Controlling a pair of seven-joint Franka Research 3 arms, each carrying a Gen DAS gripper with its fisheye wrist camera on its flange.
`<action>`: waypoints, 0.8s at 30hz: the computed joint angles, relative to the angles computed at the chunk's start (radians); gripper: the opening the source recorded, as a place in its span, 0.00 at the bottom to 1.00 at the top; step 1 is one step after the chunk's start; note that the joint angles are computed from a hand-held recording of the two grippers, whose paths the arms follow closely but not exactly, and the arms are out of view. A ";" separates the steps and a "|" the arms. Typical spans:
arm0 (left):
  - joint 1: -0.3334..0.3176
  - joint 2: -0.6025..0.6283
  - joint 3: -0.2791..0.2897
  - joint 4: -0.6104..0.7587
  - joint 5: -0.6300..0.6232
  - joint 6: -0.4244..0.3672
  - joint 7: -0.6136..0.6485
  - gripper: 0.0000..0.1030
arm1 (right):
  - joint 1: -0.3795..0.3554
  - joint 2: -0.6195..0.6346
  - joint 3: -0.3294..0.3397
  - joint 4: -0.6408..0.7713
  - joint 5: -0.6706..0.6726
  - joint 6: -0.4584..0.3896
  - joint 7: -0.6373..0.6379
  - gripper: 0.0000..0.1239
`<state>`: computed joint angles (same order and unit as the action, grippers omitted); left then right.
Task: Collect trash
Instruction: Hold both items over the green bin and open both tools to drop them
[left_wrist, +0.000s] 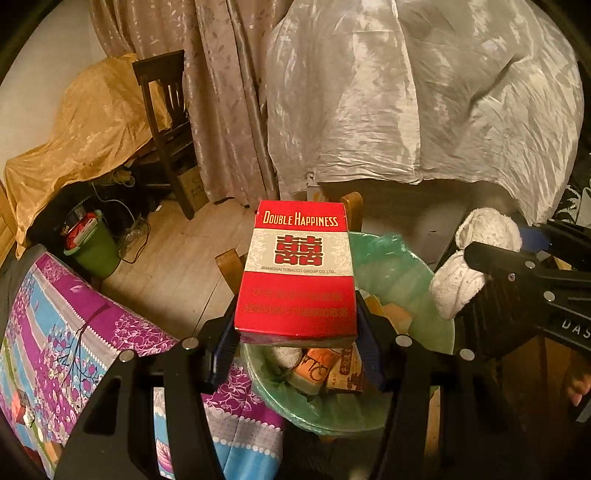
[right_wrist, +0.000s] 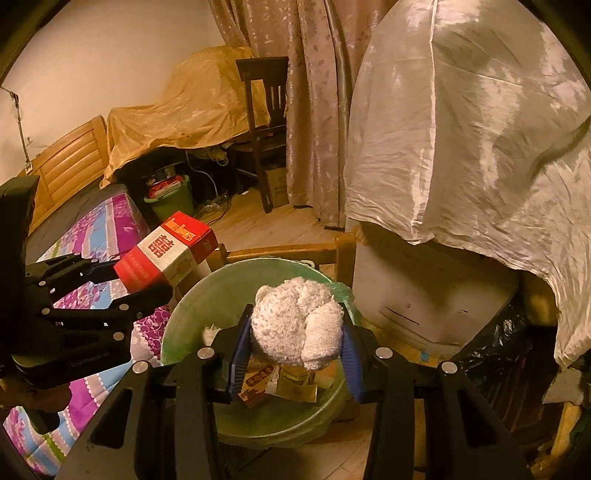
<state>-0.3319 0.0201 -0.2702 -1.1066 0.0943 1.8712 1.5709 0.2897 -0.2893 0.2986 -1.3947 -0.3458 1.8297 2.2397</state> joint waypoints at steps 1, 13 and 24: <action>0.000 0.001 0.000 0.001 0.000 0.000 -0.002 0.53 | 0.001 -0.001 -0.002 -0.001 0.003 0.003 -0.002 0.35; 0.000 -0.001 -0.001 -0.002 0.004 0.005 -0.003 0.52 | 0.001 0.010 -0.009 0.014 0.008 0.021 -0.013 0.36; -0.008 0.018 -0.004 0.024 0.015 0.003 0.000 0.53 | 0.003 0.034 -0.015 0.051 -0.009 0.029 -0.038 0.36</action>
<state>-0.3395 0.0379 -0.2743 -1.0826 0.1092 1.8742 1.5707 0.2929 -0.2557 0.2839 -1.3436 -0.3553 1.8590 2.2022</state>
